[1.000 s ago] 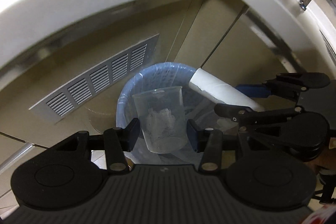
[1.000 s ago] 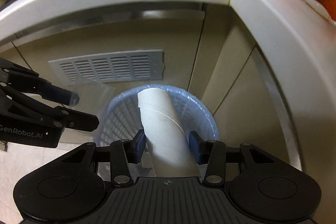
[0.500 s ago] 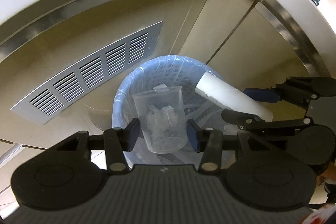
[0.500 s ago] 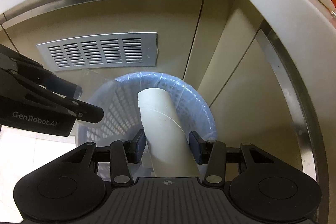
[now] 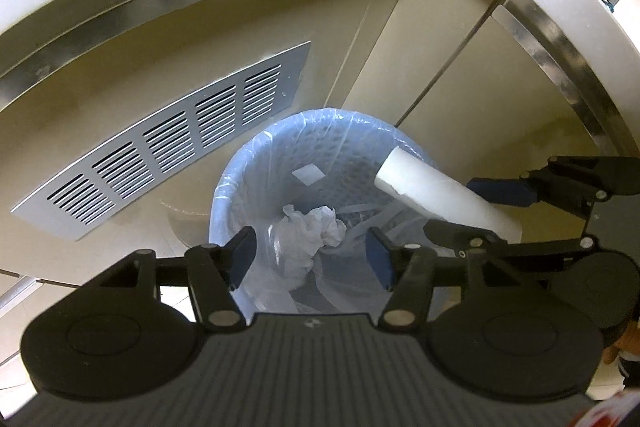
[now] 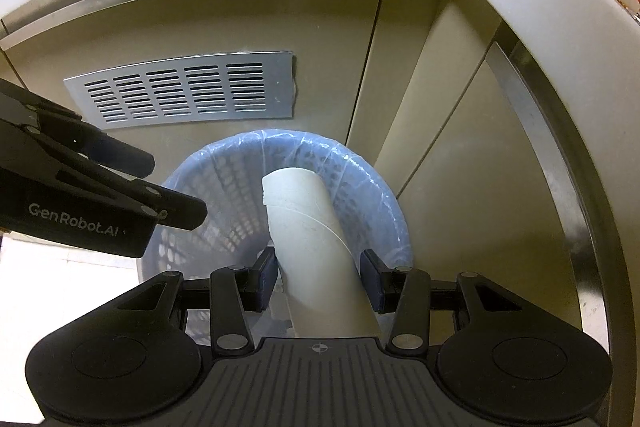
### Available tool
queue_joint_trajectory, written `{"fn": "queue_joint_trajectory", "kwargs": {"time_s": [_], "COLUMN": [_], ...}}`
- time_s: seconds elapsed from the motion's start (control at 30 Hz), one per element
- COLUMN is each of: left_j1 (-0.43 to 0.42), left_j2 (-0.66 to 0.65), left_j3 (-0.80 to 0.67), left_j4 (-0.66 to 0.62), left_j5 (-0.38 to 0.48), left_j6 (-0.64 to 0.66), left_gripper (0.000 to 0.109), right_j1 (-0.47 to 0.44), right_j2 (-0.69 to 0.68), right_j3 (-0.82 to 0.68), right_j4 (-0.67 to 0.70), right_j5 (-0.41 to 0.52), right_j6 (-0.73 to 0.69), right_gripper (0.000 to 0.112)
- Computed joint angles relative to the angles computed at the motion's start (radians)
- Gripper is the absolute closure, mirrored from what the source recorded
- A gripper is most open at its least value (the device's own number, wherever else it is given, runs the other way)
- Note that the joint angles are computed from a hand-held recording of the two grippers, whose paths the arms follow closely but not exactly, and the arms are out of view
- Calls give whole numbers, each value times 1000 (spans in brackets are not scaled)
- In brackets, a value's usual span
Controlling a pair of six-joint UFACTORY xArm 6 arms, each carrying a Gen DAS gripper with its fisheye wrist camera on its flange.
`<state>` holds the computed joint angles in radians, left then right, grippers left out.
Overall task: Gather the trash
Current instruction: 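Lift both open tools away from the wastebasket toward the counter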
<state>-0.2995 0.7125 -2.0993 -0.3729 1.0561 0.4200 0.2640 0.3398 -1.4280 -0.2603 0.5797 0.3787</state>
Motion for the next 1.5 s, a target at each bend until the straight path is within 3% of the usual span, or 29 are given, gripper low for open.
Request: {"fn": "queue_joint_trajectory", "kwargs": {"time_s": [0.7, 0.73, 0.83, 1.23, 1.5], "left_j1": [27, 27, 27, 37, 40], "left_j2": [-62, -61, -58, -90, -179], "left_j3": [84, 84, 84, 119, 178], "left_j4": [32, 33, 33, 22, -29], "left_j5": [-31, -32, -36, -57, -99], "left_j6": [-27, -29, -29, -3, 117], "left_gripper": [52, 52, 52, 52, 52], "right_j1": [-2, -2, -3, 2, 8], "right_j2": [12, 13, 14, -1, -83], "right_j3": [-6, -5, -4, 0, 21], "right_j4": [44, 65, 98, 77, 60], "right_j5": [-45, -49, -57, -38, -81], "right_j6": [-22, -39, -63, -43, -34], "right_gripper": [67, 66, 47, 47, 47]}}
